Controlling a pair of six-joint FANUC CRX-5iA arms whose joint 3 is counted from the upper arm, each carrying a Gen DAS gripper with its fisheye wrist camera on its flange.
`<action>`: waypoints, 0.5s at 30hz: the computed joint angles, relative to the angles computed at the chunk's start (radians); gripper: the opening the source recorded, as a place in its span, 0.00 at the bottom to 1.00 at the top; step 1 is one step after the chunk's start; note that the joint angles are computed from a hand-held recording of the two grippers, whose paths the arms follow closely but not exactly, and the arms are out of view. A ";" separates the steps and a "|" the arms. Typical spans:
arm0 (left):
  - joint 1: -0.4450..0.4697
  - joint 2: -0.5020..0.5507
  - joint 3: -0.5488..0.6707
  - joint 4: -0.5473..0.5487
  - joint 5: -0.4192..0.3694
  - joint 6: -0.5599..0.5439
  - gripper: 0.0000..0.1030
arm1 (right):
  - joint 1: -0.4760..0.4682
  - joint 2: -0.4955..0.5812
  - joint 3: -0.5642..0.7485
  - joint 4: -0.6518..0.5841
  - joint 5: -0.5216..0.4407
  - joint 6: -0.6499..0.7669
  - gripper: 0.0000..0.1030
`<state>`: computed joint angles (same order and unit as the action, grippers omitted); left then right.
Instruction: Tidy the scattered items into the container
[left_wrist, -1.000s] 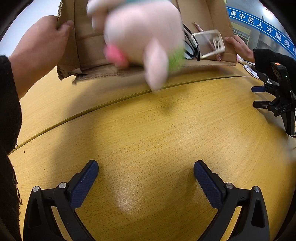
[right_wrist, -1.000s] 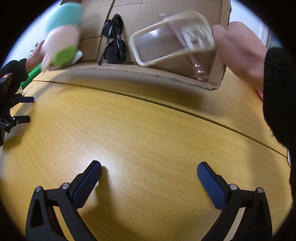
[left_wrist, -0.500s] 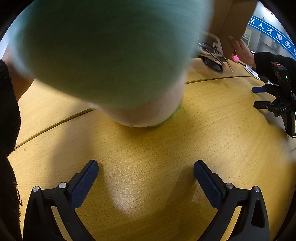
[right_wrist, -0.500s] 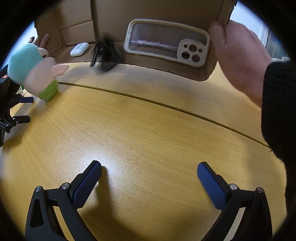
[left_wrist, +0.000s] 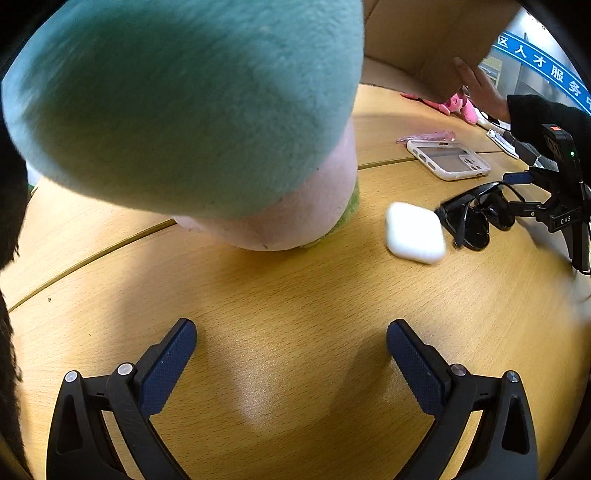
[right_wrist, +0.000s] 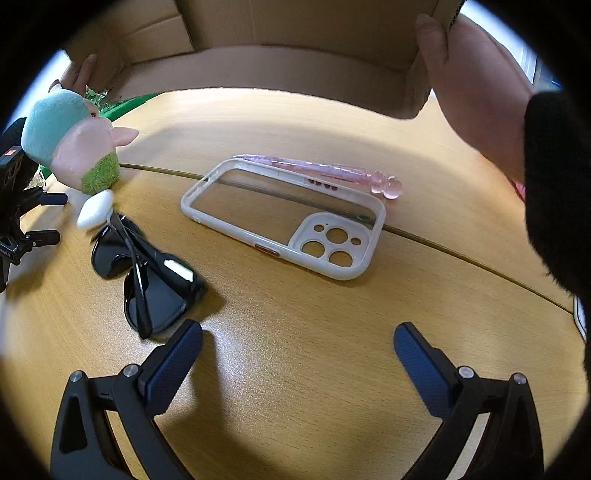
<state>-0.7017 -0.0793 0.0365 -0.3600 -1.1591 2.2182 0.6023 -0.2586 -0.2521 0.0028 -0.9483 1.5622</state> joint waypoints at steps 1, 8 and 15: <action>0.000 0.000 0.004 0.001 -0.004 -0.001 1.00 | -0.002 0.002 0.003 -0.002 -0.001 0.002 1.00; 0.001 -0.002 0.006 0.001 -0.007 -0.004 1.00 | -0.004 0.003 0.004 -0.003 -0.001 0.004 1.00; 0.000 0.000 0.009 0.001 -0.009 -0.004 1.00 | -0.001 0.001 0.003 0.000 -0.002 0.000 1.00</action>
<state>-0.7020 -0.0798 0.0459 -0.3592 -1.1685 2.2146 0.6017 -0.2581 -0.2490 0.0030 -0.9503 1.5619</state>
